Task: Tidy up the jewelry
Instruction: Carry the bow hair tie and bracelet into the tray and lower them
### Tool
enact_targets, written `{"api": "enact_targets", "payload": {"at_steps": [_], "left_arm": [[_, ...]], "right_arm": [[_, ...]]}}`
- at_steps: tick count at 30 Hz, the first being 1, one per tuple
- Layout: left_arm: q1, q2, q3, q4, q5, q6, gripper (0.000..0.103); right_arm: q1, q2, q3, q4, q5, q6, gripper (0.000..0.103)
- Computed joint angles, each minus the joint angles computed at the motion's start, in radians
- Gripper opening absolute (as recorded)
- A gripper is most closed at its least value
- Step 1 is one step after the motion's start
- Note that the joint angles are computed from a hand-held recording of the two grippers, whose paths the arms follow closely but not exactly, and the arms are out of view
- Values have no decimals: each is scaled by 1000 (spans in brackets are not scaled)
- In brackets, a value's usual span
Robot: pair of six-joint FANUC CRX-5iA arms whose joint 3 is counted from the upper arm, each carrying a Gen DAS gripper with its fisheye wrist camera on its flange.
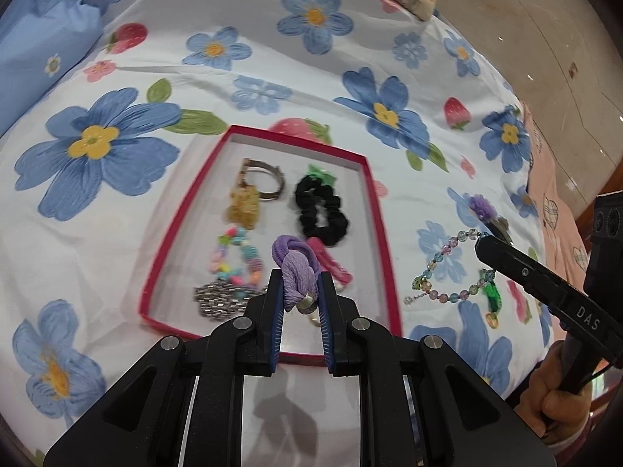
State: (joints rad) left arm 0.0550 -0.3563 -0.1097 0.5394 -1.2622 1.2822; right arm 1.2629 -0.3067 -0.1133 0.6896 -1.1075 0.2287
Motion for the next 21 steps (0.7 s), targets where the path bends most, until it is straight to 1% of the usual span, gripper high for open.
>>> {"api": "enact_targets", "payload": {"at_steps": [6, 10, 21], "left_arm": [[57, 3, -20, 15, -14, -23, 15], [75, 13, -27, 20, -22, -33, 15], [66, 50, -41, -3, -33, -24, 15]], "right_arm": [[-26, 55, 42, -59, 41, 59, 7], [-40, 83, 63, -93, 60, 91, 7], [-69, 111, 63, -168, 78, 127, 7]]}}
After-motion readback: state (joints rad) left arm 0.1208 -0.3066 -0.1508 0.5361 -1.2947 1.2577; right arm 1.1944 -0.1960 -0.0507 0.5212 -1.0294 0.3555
